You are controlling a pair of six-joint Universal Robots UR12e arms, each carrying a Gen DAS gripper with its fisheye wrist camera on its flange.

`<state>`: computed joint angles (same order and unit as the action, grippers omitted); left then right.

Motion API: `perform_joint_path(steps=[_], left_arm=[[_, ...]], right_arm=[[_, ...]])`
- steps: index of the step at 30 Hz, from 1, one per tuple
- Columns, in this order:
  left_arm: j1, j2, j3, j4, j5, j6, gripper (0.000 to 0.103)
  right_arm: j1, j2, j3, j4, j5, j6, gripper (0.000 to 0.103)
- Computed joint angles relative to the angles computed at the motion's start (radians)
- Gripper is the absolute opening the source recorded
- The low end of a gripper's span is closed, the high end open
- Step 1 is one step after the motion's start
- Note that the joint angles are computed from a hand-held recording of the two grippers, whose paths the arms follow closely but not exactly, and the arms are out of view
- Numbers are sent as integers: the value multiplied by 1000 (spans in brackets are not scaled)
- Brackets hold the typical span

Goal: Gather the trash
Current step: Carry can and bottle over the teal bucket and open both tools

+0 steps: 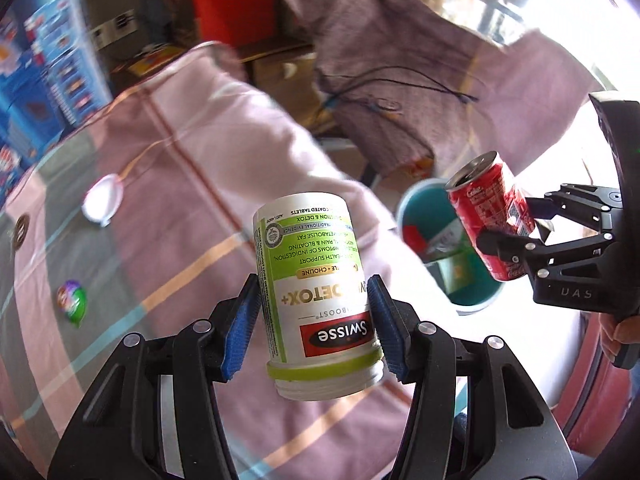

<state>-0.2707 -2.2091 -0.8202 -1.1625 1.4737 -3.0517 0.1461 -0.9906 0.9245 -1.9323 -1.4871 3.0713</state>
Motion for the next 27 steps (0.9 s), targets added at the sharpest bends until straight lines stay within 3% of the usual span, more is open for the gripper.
perform_joint_path(steps=[12,27], left_arm=[[-62,-117,188,-115,-53,62,55],[-94,-285,449,-292,-119,107,56]], right_arm=[[-75,-64,118,-18,-23,59,55],[-107,-33,93,43,-11,109,56]])
